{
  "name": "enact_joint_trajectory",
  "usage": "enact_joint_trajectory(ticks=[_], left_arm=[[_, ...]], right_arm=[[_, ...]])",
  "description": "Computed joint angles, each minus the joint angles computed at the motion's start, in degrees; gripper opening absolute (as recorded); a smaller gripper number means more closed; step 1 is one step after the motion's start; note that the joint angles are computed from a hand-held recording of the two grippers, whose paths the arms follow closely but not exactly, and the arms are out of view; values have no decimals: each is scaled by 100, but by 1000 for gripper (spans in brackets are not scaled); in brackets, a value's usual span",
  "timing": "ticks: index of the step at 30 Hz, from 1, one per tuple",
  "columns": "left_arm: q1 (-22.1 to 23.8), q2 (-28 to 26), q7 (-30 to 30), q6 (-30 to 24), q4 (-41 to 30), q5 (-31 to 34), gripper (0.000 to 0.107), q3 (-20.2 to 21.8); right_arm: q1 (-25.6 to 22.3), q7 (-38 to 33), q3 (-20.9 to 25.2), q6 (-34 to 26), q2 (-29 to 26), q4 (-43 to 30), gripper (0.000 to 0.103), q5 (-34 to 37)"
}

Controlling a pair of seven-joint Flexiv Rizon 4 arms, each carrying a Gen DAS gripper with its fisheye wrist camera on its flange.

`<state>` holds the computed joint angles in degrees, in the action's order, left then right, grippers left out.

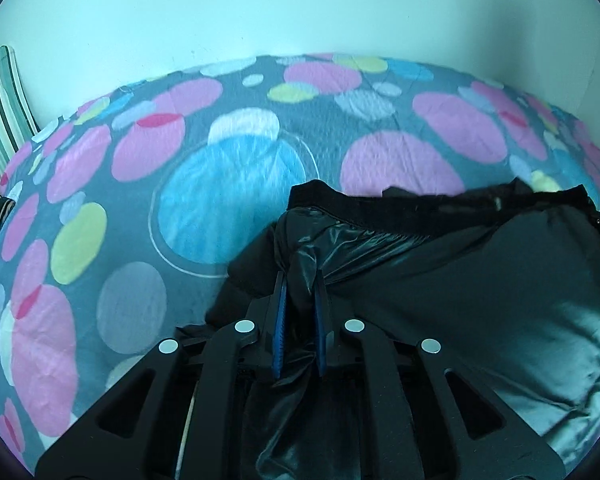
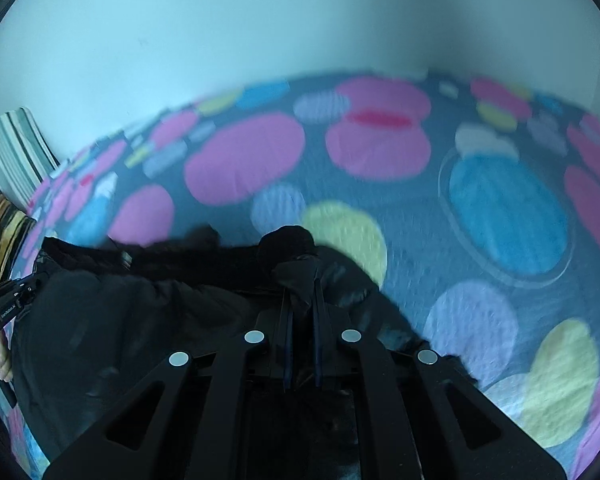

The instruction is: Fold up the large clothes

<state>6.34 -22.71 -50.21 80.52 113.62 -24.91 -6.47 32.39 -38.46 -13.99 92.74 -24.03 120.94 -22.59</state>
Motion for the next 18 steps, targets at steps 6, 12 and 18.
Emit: enact_joint_trajectory(ticks=[6,12,18], left_arm=[[130,-170,42,249,53,-116,13,-239],[338,-290,122,660,157,-208,13,-576],[596,-351,99,971,282,-133,13,-890]], right_arm=[[-383,-154,488,-17,-362,-218,11,235],[13,-154,74,151,-448,-152,11,324],[334,-234,-234,270,-515,-140,12,543]])
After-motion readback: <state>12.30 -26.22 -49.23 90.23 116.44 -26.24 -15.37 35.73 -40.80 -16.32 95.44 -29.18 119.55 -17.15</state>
